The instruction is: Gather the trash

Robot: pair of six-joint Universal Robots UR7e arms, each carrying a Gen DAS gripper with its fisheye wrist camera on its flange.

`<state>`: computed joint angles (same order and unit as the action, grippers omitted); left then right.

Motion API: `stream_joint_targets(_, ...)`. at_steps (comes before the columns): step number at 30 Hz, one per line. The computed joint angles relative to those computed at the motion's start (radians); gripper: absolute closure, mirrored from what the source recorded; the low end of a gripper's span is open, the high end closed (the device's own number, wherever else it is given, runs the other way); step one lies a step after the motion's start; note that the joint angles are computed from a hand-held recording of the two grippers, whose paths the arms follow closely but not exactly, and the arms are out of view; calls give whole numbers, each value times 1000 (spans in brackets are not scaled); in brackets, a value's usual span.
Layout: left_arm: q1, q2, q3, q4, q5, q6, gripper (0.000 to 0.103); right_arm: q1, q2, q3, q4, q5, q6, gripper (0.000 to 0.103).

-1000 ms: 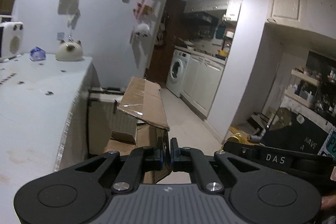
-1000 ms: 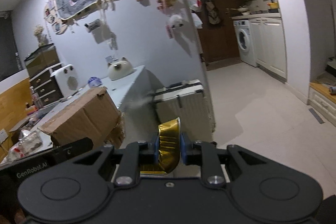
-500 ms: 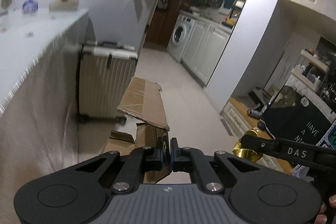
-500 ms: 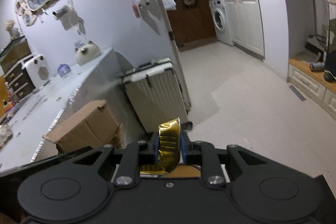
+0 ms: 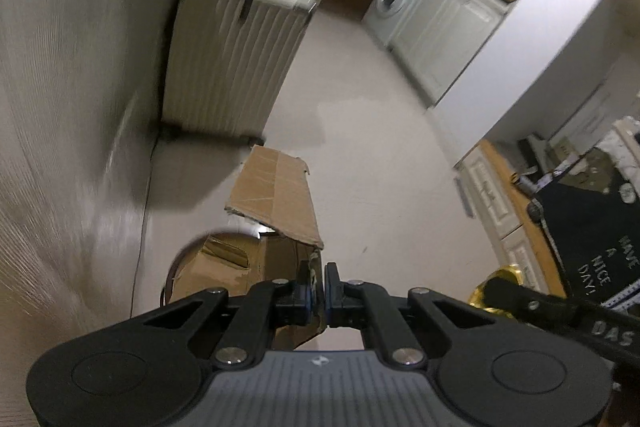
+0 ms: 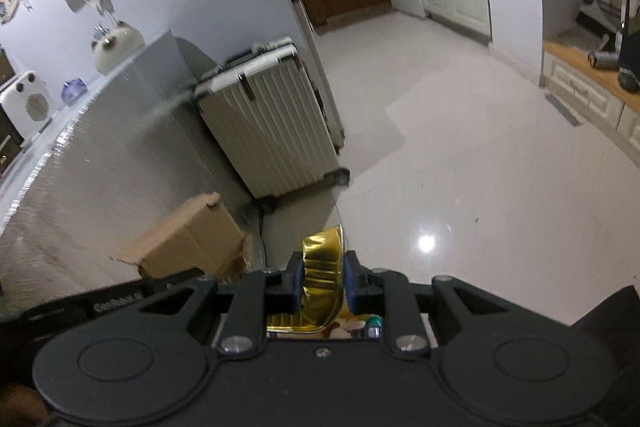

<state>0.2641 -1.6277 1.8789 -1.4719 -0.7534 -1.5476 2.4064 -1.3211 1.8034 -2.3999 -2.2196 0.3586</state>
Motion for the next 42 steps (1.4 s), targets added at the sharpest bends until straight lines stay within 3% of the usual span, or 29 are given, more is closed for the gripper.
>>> stream_joint_targets(4, 119, -15, 72, -173, -82, 31, 98, -57, 34, 24, -34, 47, 9, 82)
stream_joint_targets(6, 171, 3, 82, -206, -88, 52, 98, -91, 56, 40, -79, 86, 18, 82)
stream_joint_targets(15, 388, 47, 133, -369, -169, 221, 98, -205, 201, 79, -180, 133, 122, 82)
stream_joint_targets(23, 525, 100, 211, -550, -308, 365, 97, -294, 284, 98, -198, 146, 65, 82)
stream_joint_targets(26, 565, 131, 215, -573, -321, 414, 97, -322, 306, 96, -180, 141, 49, 82)
stream_joint_targets(33, 622, 159, 263, -765, -315, 473, 96, -350, 346, 84, -144, 133, 4, 82)
stream_joint_targets(37, 634, 155, 266, -761, -292, 451, 58, -360, 373, 72, -132, 136, -3, 82)
stream_joint_targets(42, 627, 130, 257, -664, -254, 397, 45, -367, 401, 59, -104, 136, -22, 82)
